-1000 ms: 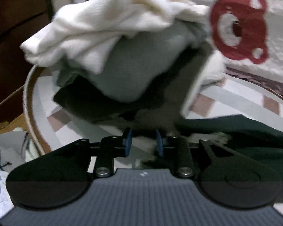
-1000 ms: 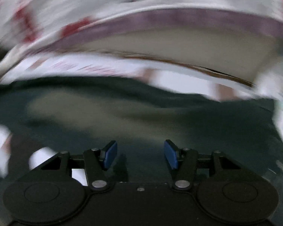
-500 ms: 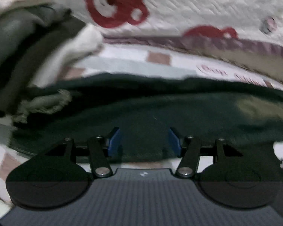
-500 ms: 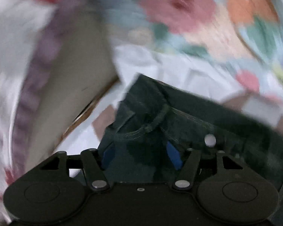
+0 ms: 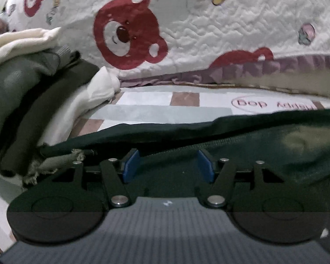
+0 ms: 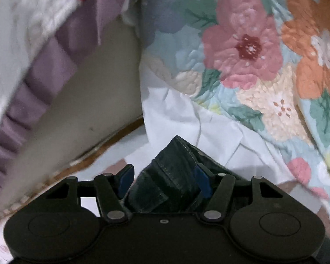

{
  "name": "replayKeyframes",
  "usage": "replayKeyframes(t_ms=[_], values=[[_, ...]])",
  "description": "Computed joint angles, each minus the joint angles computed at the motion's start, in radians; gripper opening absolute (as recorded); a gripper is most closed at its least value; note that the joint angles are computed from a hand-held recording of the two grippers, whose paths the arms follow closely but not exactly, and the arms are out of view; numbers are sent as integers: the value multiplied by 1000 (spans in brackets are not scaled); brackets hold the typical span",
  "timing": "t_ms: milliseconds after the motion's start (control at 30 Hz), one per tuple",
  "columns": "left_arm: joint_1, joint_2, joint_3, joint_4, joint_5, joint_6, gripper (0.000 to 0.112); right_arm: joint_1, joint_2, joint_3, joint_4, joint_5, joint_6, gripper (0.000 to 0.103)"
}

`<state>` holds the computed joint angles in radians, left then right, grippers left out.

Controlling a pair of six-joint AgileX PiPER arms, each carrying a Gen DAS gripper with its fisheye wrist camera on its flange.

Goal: Fold clothes

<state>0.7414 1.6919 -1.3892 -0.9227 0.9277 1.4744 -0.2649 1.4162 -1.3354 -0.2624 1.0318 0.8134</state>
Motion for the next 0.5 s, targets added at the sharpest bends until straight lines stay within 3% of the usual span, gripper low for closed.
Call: replayKeyframes(t_ms=[67, 200, 233, 367, 500], values=[[-34, 54, -121, 89, 51, -2, 65, -2, 17, -2, -23, 10, -26, 66], [-107, 223, -395, 160, 179, 40, 65, -54, 15, 11, 36, -21, -63, 66], [-125, 250, -432, 173, 183, 60, 65, -66, 14, 16, 50, -34, -75, 67], [-198, 296, -434, 196, 35, 217, 65, -101, 33, 26, 96, -53, -113, 67], [-237, 366, -522, 263, 88, 124, 65, -120, 44, 50, 126, -98, -121, 68]])
